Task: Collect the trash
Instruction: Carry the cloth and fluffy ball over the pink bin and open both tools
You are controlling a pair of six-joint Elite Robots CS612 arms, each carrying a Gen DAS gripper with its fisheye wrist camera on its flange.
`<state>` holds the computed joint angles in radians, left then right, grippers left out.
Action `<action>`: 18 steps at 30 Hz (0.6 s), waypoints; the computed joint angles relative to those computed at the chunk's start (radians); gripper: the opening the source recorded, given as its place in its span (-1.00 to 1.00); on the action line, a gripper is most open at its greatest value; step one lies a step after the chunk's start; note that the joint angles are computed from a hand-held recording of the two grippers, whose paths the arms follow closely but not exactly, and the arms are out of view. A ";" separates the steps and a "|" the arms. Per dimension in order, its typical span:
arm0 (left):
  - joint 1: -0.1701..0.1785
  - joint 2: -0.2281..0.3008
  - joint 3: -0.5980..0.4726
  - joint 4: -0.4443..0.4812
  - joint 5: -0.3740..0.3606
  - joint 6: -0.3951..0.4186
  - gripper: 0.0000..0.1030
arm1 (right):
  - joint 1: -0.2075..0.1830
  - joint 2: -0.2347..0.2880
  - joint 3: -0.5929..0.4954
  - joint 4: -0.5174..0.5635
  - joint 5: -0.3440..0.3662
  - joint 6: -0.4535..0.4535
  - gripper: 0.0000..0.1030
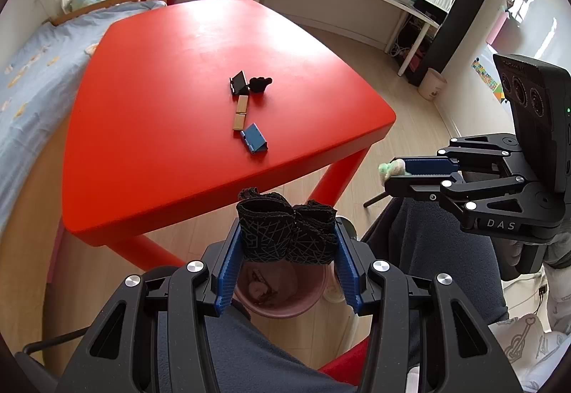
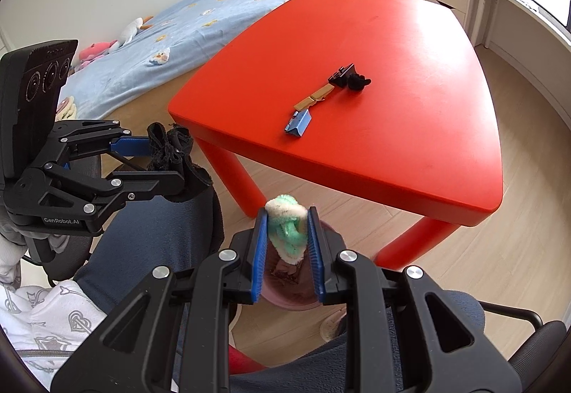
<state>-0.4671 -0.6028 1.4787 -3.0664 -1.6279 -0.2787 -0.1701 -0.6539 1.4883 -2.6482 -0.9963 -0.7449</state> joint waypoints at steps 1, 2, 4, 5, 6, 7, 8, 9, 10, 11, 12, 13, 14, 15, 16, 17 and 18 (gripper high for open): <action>0.000 0.000 0.000 0.001 -0.002 0.001 -0.09 | 0.000 0.000 0.000 0.002 0.000 -0.001 -0.58; 0.000 0.000 0.001 0.001 -0.003 0.001 -0.09 | 0.000 0.000 0.000 0.004 0.001 -0.002 -0.58; 0.000 0.000 0.000 0.002 -0.006 0.001 -0.09 | 0.000 0.000 0.000 0.007 0.003 -0.004 -0.58; 0.000 0.000 0.000 0.001 -0.008 0.000 -0.09 | 0.000 0.000 0.000 0.009 0.004 -0.004 -0.59; 0.000 0.000 0.000 0.001 -0.011 -0.001 -0.09 | -0.001 0.001 -0.001 0.011 0.006 -0.005 -0.58; 0.001 0.000 0.000 0.002 -0.013 0.000 -0.09 | -0.001 0.001 -0.001 0.014 0.008 -0.005 -0.59; 0.001 0.001 -0.001 0.003 -0.017 -0.001 -0.09 | -0.002 0.002 -0.003 0.019 0.011 -0.007 -0.58; 0.002 0.001 -0.002 0.003 -0.023 -0.001 -0.07 | -0.003 0.002 -0.003 0.025 0.016 -0.010 -0.56; 0.003 0.002 -0.003 0.005 -0.027 -0.002 -0.03 | -0.003 0.002 -0.003 0.027 0.018 -0.012 -0.54; 0.003 0.003 -0.004 0.008 -0.027 -0.001 0.05 | -0.003 0.003 -0.006 0.031 0.015 -0.013 -0.45; 0.002 0.003 -0.003 0.004 -0.023 -0.004 0.41 | -0.003 0.004 -0.008 0.031 0.011 -0.010 0.06; 0.000 0.004 -0.001 -0.011 -0.009 -0.014 0.76 | -0.004 0.004 -0.005 0.011 0.009 0.000 0.37; 0.000 0.004 0.003 -0.029 -0.002 -0.023 0.77 | -0.004 0.005 -0.001 -0.010 0.008 0.012 0.73; 0.001 0.004 0.001 -0.021 0.002 -0.028 0.77 | -0.005 0.006 0.000 -0.018 0.004 0.021 0.78; 0.000 0.003 0.001 -0.013 0.011 -0.032 0.79 | -0.004 0.007 -0.002 -0.020 -0.005 0.031 0.81; 0.000 0.003 0.001 -0.010 0.020 -0.038 0.82 | -0.003 0.009 -0.004 -0.025 -0.014 0.041 0.89; 0.001 0.003 0.002 -0.010 0.024 -0.043 0.84 | -0.003 0.010 -0.005 -0.027 -0.020 0.048 0.89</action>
